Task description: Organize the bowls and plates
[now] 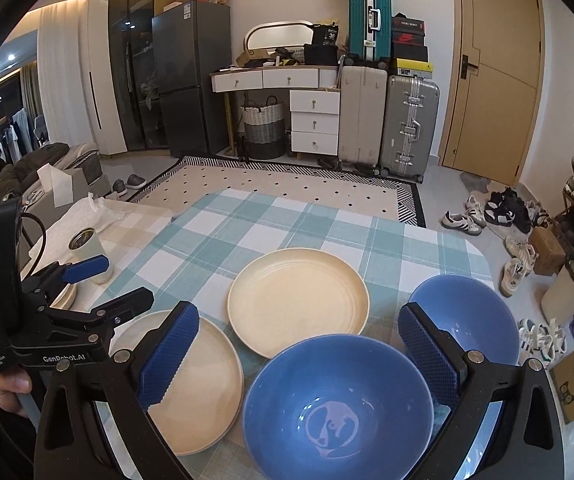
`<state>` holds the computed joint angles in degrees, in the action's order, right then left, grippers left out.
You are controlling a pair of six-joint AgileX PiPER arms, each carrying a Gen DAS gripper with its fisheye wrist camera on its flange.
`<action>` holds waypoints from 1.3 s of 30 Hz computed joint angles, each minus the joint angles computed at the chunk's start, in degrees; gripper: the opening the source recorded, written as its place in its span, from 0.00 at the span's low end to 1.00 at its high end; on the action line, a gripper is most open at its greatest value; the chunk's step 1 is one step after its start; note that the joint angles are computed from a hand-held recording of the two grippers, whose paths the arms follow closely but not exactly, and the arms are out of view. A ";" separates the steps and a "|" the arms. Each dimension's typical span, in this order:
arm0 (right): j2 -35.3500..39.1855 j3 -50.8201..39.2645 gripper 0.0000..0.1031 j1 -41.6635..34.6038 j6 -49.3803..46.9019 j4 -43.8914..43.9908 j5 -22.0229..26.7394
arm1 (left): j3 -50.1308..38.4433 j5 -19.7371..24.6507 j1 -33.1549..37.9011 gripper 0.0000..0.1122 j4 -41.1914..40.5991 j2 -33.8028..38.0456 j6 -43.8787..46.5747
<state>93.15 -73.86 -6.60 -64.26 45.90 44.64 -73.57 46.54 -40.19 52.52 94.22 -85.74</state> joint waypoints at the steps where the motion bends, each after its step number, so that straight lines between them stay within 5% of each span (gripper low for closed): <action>1: 1.21 -1.64 0.99 0.13 1.29 -0.72 0.79 | -0.52 -0.55 0.79 0.90 -0.53 0.46 0.82; 17: 22.70 -25.31 0.98 4.53 21.17 -13.52 7.12 | -11.21 -7.43 12.37 0.90 -14.60 14.34 17.73; 34: 38.07 -45.11 0.98 7.69 29.48 -21.33 15.41 | -22.15 -6.03 16.73 0.90 -24.80 25.64 28.45; 39: 42.95 -52.59 0.91 8.54 32.02 -23.77 18.92 | -24.57 -4.85 17.32 0.90 -26.28 27.73 30.65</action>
<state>136.10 -126.46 1.94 -32.24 22.13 63.57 -98.14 41.69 -22.87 26.23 121.95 -55.09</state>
